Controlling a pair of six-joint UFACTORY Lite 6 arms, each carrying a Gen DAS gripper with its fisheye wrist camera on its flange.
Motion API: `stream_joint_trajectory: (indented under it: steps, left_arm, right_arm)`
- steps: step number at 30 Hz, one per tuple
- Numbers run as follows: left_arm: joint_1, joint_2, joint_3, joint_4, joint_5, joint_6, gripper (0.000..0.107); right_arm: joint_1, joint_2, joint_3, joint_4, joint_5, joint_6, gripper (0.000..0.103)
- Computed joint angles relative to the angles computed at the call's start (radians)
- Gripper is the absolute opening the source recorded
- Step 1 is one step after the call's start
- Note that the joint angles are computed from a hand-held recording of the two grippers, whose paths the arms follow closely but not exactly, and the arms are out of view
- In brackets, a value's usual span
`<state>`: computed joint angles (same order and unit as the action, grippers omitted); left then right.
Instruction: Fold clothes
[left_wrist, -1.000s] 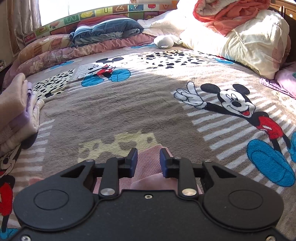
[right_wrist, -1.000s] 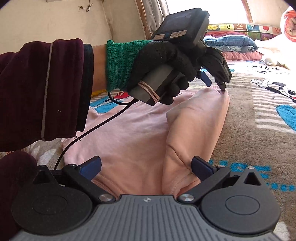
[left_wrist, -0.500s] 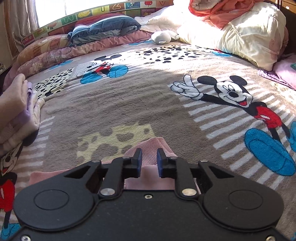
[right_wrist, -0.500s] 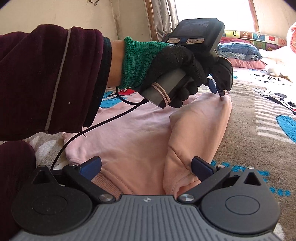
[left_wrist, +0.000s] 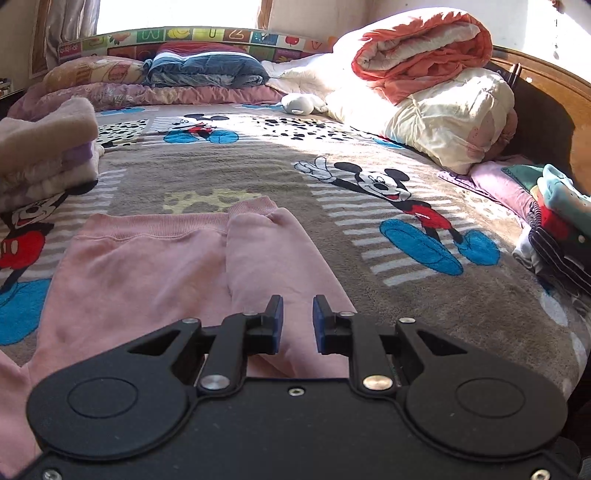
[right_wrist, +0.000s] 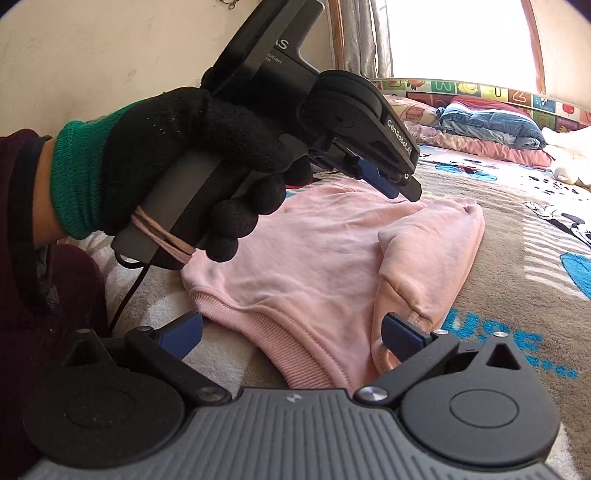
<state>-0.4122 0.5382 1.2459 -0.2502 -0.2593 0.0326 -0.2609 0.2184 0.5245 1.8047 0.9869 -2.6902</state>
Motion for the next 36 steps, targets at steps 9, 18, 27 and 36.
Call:
stream_joint_trajectory:
  steps: [9, 18, 27, 36]
  left_arm:
    - [-0.053, 0.002, -0.078, -0.108, -0.063, 0.183, 0.017]
    - [-0.085, -0.011, -0.121, -0.155, -0.052, 0.271, 0.018]
    - [-0.027, -0.398, -0.639, -0.044, -0.282, -0.037, 0.018]
    - [0.313, -0.779, -0.934, 0.244, -0.196, -0.438, 0.037]
  right_arm:
    - [0.016, -0.104, -0.118, -0.003, -0.058, -0.049, 0.102]
    - [-0.044, -0.292, -0.201, -0.124, -0.069, 0.116, 0.102]
    - [-0.140, -0.492, -0.286, -0.235, -0.018, 0.354, 0.102]
    - [-0.227, -0.308, -0.209, -0.174, 0.123, 0.578, 0.102]
